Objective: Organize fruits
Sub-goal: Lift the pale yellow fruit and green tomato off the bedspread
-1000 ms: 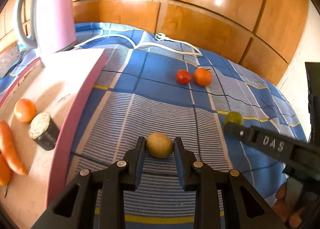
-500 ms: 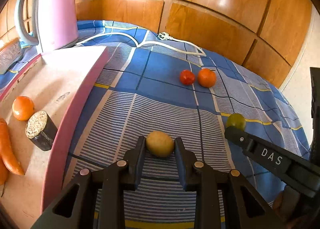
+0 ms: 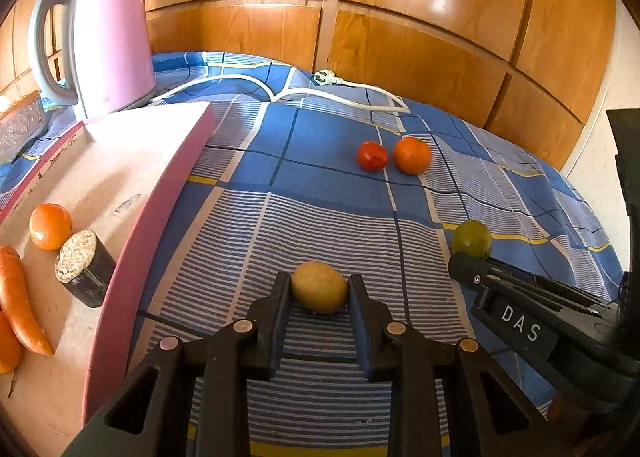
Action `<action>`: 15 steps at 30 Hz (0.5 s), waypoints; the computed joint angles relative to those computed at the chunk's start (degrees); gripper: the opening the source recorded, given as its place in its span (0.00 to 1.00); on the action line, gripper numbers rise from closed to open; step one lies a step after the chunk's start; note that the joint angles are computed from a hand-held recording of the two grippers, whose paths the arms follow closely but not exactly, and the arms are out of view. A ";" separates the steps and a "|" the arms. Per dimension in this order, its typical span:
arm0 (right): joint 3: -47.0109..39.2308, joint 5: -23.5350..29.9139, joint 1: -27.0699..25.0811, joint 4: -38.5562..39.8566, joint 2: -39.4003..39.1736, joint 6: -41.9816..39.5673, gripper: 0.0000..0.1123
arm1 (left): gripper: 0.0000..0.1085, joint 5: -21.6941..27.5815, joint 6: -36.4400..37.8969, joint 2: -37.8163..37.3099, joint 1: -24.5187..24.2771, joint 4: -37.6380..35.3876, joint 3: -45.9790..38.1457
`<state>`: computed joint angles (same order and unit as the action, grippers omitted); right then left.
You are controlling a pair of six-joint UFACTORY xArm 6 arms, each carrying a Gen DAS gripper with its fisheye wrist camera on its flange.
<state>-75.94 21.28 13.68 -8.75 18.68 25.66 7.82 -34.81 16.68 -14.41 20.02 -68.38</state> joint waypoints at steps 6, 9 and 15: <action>0.00 0.21 0.07 -1.38 -0.21 0.77 0.22 | 0.26 0.45 -3.37 -0.56 0.06 4.34 0.29; 0.45 -0.12 0.04 -0.12 -0.57 0.16 0.22 | 0.26 0.42 -2.93 -0.99 -0.03 4.04 0.76; 1.91 -2.37 0.14 3.58 -1.59 -2.49 0.08 | 0.26 -0.57 -10.67 -2.70 0.81 11.63 1.98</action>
